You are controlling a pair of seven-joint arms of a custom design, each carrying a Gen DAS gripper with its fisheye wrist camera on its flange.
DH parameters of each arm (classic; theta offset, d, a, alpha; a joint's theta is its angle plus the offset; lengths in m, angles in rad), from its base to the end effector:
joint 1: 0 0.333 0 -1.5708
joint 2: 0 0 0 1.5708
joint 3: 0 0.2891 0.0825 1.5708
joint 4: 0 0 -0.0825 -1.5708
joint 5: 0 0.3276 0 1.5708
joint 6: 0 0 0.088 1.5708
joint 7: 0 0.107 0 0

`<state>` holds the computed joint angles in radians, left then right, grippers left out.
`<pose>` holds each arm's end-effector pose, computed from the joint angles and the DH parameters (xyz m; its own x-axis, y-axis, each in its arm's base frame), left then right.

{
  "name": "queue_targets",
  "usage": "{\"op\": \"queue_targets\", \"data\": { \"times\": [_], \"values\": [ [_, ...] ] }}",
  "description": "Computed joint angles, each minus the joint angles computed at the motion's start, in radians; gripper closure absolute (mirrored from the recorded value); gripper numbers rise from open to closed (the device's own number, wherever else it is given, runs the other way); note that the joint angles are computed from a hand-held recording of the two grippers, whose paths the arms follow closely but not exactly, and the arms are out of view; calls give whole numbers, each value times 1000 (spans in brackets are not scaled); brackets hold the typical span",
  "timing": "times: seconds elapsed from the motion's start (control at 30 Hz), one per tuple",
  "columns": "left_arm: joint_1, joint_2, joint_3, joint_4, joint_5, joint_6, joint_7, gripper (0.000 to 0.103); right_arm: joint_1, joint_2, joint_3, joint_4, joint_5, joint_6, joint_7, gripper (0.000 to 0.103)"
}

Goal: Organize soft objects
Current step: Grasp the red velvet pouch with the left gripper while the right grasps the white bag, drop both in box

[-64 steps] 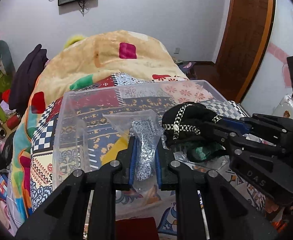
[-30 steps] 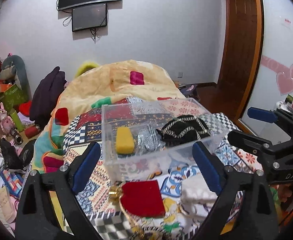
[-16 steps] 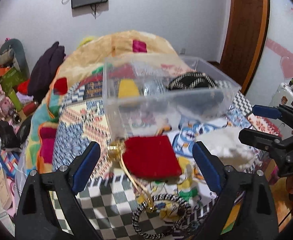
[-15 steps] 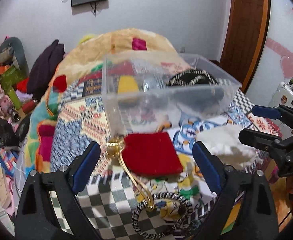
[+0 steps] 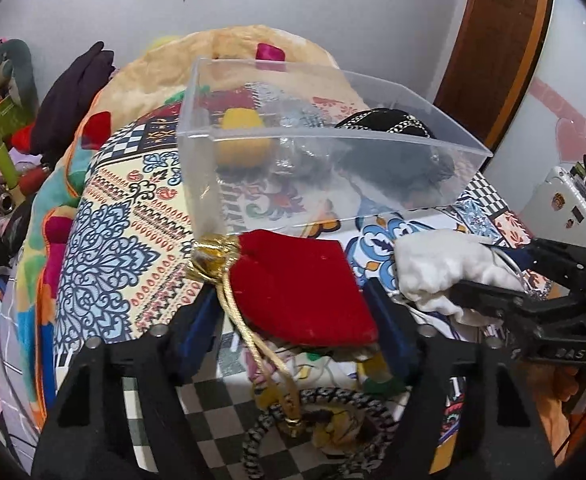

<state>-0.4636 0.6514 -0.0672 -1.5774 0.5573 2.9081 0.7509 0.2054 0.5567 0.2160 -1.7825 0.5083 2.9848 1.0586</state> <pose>0.5759 -0.3640 0.3446 -0.2247 -0.9660 0.1277 -0.7592 0.0914 -0.6444 0.6089 0.2131 0.3305 0.4245 -0.8901 -0.1662 -0.7449 -0.2390 -0.6229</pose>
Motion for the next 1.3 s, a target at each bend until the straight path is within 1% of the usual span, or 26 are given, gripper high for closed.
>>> {"op": "queue_targets", "data": {
  "times": [0.07, 0.1, 0.17, 0.23, 0.27, 0.33, 0.37, 0.43, 0.47, 0.53, 0.6, 0.63, 0.7, 0.73, 0.83, 0.9, 0.93, 0.97, 1.1, 1.23, 1.27, 1.3],
  "values": [
    [-10, -1, 11, 4, 7, -4, -9, 40, 2, 0, -3, -4, 2, 10, 3, 62],
    [-16, -1, 18, 7, 13, -5, -17, 43, 1, -1, -3, -6, 3, 13, 4, 65],
    [-38, -12, 47, -3, 41, 10, -56, 48, -18, -1, 10, -5, 13, 13, -6, 76],
    [-40, -27, 55, -19, 60, 33, -79, 59, -55, -2, 45, -5, 42, 9, -38, 81],
    [-33, -31, 48, -23, 61, 38, -77, 62, -64, -8, 51, -12, 53, 10, -50, 83],
    [-17, -36, 29, -24, 55, 40, -64, 77, -72, -14, 62, -22, 72, 24, -73, 85],
    [-13, -38, 24, -25, 53, 38, -59, 81, -79, -19, 71, -29, 83, 34, -88, 86],
    [-4, -40, 12, -20, 44, 27, -43, 83, -91, -28, 90, -42, 105, 52, -118, 87],
    [-7, -41, 17, -21, 46, 27, -46, 84, -101, -33, 102, -49, 118, 62, -135, 88],
    [-20, -48, 32, -30, 59, 37, -66, 85, -120, -43, 127, -63, 147, 82, -168, 89],
    [-34, -61, 52, -48, 80, 58, -94, 85, -148, -55, 168, -78, 186, 107, -211, 89],
    [-45, -73, 66, -62, 97, 72, -113, 85, -141, -60, 166, -78, 193, 114, -212, 89],
    [-55, -89, 82, -76, 122, 92, -139, 85, -165, -71, 202, -88, 226, 142, -251, 89],
    [-62, -98, 93, -82, 137, 103, -156, 85, -188, -80, 233, -96, 249, 161, -278, 89],
    [-88, -120, 130, -95, 188, 135, -220, 85, -231, -92, 294, -101, 292, 209, -331, 89],
    [-93, -125, 138, -87, 210, 142, -247, 85, -265, -97, 339, -101, 312, 241, -358, 89],
    [-103, -128, 154, -80, 230, 148, -269, 85, -280, -100, 360, -99, 316, 257, -366, 89],
    [-103, -129, 156, -74, 242, 149, -279, 85, -290, -98, 372, -96, 312, 267, -368, 89],
    [-115, -128, 183, -28, 301, 152, -345, 85, -267, -88, 350, -54, 255, 292, -314, 89],
    [-112, -107, 190, 44, 345, 136, -391, 85, -208, -56, 285, 19, 186, 295, -238, 89],
    [-109, -97, 187, 67, 351, 126, -395, 85, -210, -47, 287, 31, 172, 296, -227, 89],
    [-106, -90, 184, 83, 358, 119, -401, 85, -200, -36, 275, 54, 155, 290, -210, 89]
  ]
}}
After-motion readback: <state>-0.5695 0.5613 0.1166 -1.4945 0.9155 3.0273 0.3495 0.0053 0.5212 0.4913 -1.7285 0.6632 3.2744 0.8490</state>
